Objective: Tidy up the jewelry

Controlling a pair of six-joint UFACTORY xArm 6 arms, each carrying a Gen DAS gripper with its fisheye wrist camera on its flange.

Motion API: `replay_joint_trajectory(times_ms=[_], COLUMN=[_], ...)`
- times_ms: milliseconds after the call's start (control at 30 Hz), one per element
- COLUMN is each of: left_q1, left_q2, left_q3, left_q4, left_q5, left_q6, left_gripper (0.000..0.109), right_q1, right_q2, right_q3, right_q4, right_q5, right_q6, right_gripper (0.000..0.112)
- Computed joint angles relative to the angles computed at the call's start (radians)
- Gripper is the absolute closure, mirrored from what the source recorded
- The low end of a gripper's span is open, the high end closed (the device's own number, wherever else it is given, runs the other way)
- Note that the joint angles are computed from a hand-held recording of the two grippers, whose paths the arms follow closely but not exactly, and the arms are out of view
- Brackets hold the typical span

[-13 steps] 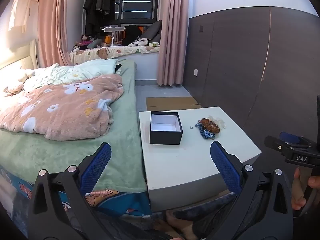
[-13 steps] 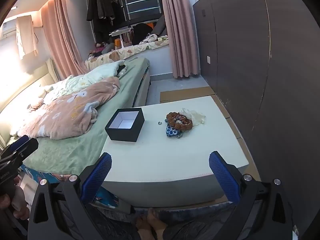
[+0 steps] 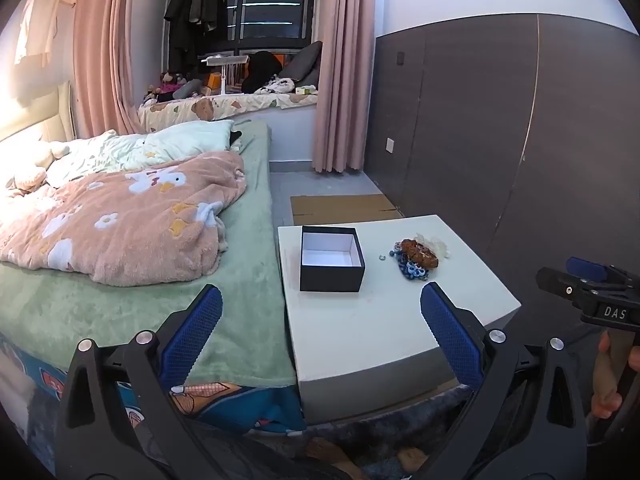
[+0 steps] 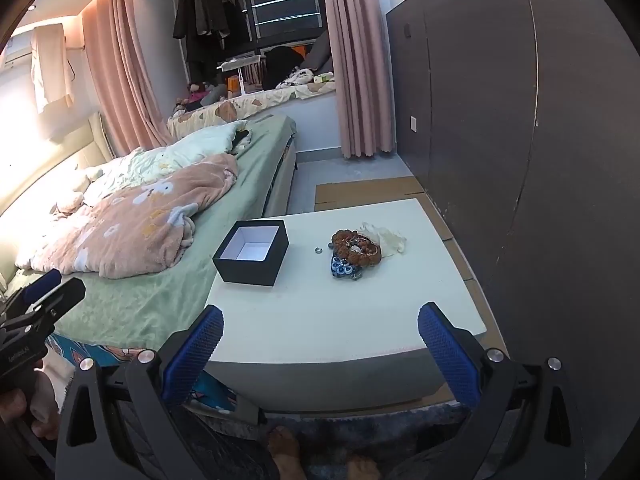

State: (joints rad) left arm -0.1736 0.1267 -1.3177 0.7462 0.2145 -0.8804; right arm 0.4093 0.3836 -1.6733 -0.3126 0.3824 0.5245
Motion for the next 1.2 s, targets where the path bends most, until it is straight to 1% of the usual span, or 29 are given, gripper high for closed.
replay_joint_trajectory(times_ms=[100, 200, 300, 433, 467, 500, 600, 800, 933, 1100, 1200], left_q1=[-0.007, -0.015, -0.013, -0.028, -0.031, -0.031, -0.040, -0.044, -0.044, -0.050, -0.049], left_q2=[0.002, 0.004, 0.007, -0.004, -0.008, 0.007, 0.008, 0.016, 0.012, 0.042, 0.056], left_q3=[-0.006, -0.020, -0.021, -0.021, -0.018, -0.036, -0.040, -0.046, -0.046, -0.085, -0.099], left_q4=[-0.017, 0.028, -0.024, 0.018, 0.015, -0.017, -0.015, -0.063, -0.051, -0.121, -0.120], left_q5=[0.006, 0.019, 0.016, 0.041, 0.043, 0.040, 0.048, 0.029, 0.015, 0.028, 0.018], left_q6=[0.022, -0.014, 0.020, -0.003, -0.003, 0.029, 0.048, 0.088, 0.084, 0.134, 0.145], left_gripper=[0.010, 0.010, 0.010, 0.010, 0.010, 0.010, 0.010, 0.010, 0.010, 0.010, 0.010], right_q1=[-0.012, -0.020, -0.022, -0.027, -0.028, -0.030, -0.031, -0.039, -0.038, -0.038, -0.044], right_q2=[-0.011, -0.004, 0.002, -0.011, -0.013, -0.017, -0.023, -0.034, -0.043, -0.048, -0.044], right_q3=[0.021, 0.020, 0.009, 0.033, 0.038, 0.041, 0.051, 0.062, 0.067, 0.073, 0.062], right_q4=[-0.002, -0.009, 0.006, 0.010, -0.003, -0.030, -0.047, -0.106, -0.123, -0.123, -0.131], right_q5=[-0.015, -0.021, -0.016, -0.040, -0.042, -0.039, -0.035, -0.033, -0.038, -0.042, -0.034], right_q6=[0.001, -0.012, -0.017, -0.017, -0.007, 0.016, 0.034, 0.098, 0.116, 0.112, 0.117], right_gripper=[0.017, 0.017, 0.017, 0.017, 0.017, 0.017, 0.017, 0.017, 0.017, 0.017, 0.017])
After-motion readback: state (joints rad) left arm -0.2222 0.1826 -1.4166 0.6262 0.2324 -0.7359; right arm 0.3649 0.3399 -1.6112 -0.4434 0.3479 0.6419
